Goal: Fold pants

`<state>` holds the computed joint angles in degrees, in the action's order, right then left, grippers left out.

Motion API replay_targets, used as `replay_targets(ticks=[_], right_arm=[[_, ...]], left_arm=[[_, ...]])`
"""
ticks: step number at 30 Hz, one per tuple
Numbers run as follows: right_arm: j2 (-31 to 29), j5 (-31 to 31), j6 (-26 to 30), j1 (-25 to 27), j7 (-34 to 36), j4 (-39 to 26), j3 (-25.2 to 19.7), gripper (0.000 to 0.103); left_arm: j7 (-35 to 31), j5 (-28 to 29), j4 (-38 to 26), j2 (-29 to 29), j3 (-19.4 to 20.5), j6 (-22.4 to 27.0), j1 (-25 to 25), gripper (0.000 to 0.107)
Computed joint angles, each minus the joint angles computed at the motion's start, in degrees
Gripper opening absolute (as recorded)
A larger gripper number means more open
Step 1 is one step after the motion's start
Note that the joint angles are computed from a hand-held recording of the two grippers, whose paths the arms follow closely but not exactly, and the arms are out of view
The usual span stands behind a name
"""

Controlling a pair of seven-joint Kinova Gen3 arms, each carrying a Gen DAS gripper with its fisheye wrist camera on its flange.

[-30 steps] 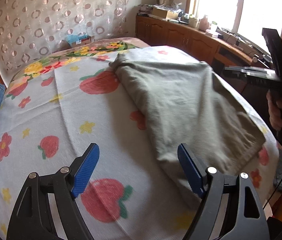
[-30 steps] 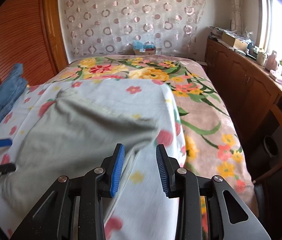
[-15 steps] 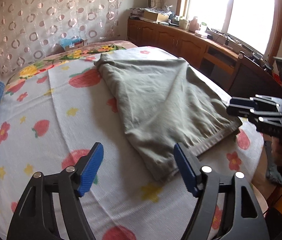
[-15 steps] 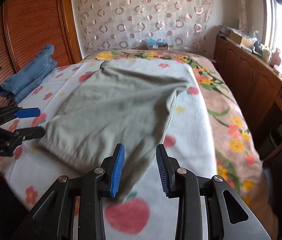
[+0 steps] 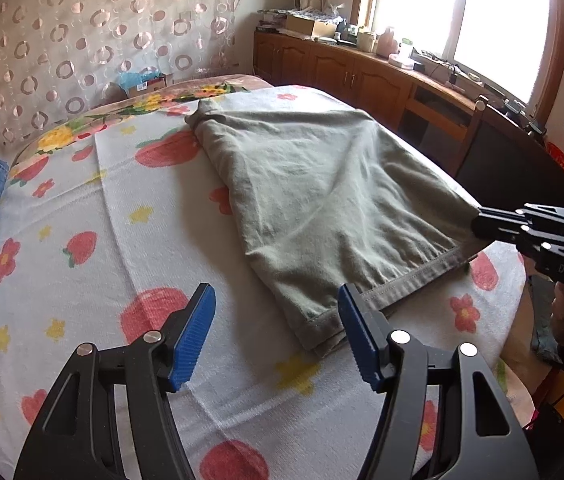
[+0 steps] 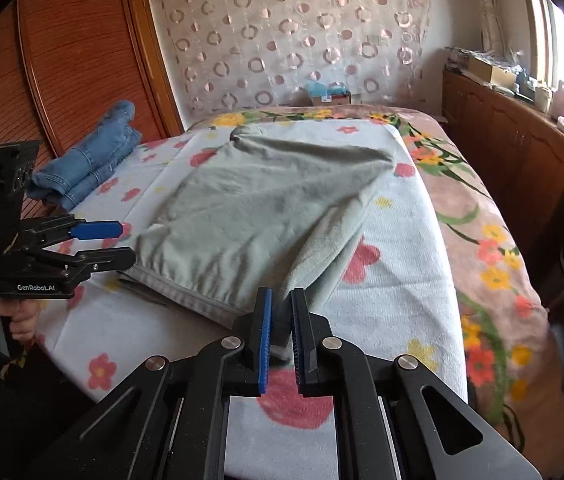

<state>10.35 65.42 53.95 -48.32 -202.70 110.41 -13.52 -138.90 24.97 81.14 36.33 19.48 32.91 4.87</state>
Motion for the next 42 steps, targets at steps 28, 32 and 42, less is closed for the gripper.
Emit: replay_targets(ticks=[28,32,42], right_arm=[[7.18,-3.46,4.5,-4.55,2.64,-6.93,3.51,0.028],[6.48,-3.02,3.75,-4.63,1.05,-5.62,3.64,0.033],[6.11,-2.88,4.56,-4.74,0.14,-4.98,2.87,0.035]], left_arm=[[-4.25,3.9,-1.07,1.83,1.81,3.82,-1.66,0.009],[-7.07,6.02,1.23,-0.07,2.68,2.45,-3.08,0.009],[-6.0,5.13,1.59,-0.37,0.59,1.8,-1.46,0.009]])
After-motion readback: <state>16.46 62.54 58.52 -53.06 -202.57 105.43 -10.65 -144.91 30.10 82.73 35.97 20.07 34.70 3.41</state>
